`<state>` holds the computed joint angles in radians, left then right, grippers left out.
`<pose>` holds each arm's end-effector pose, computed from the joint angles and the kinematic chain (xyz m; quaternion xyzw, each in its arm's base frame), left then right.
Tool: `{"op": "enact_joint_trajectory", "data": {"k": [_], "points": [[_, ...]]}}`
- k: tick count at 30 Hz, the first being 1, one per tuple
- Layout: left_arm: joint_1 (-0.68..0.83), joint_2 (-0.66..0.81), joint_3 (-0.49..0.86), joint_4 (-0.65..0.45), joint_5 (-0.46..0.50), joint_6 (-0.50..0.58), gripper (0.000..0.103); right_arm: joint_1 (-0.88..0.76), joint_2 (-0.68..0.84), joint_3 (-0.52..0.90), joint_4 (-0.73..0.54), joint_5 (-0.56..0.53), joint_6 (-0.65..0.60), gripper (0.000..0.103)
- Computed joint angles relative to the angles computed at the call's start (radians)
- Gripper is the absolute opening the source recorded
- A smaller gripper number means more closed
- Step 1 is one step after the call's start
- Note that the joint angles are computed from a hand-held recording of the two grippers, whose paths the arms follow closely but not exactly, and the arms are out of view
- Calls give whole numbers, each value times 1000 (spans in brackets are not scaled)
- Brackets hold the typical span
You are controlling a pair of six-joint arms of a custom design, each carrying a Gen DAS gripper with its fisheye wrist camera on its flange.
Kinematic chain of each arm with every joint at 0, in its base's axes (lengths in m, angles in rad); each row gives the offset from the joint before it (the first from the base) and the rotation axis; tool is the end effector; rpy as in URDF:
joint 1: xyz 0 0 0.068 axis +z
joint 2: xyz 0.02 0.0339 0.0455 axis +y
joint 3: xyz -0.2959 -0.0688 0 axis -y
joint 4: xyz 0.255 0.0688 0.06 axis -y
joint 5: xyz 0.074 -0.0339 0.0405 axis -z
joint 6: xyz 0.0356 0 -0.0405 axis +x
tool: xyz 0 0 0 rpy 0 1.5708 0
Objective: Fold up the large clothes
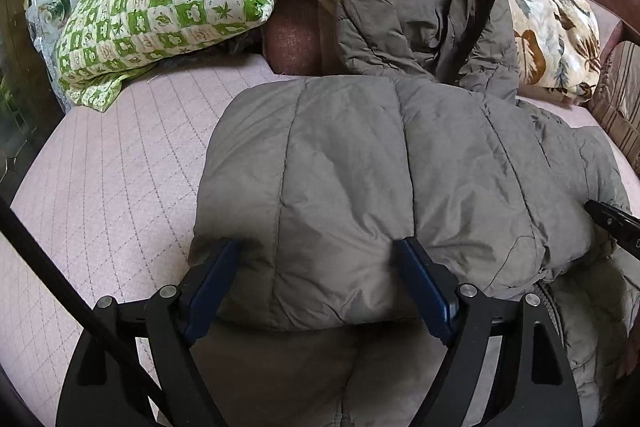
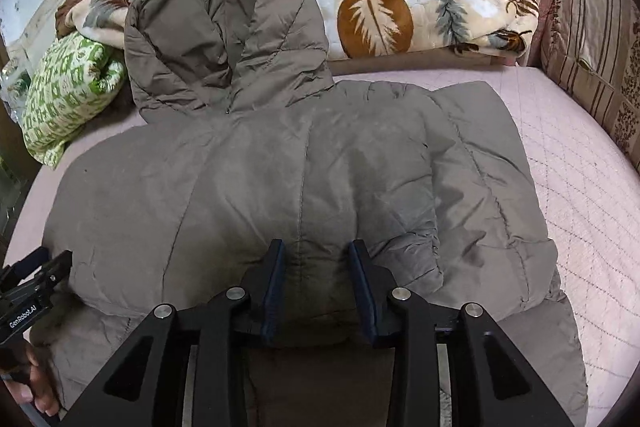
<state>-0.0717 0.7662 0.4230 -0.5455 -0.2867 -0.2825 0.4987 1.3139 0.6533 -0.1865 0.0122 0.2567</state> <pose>0.1357 0.0003 0.2054 -0.1456 0.9225 0.0742 0.3496 0.2246 0.1218 0.2085 -0.1107 0.9287 0.1252 0.3311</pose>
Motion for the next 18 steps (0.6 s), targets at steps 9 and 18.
{"op": "enact_joint_trajectory", "data": {"k": [9, 18], "points": [[-107, 6, -7, -4, -126, -30, 82, -11, 13, 6, -2, -21, 3, 37], [-141, 19, -7, -2, -169, -37, 82, -2, 23, 9, -2, -7, -1, 37]]}}
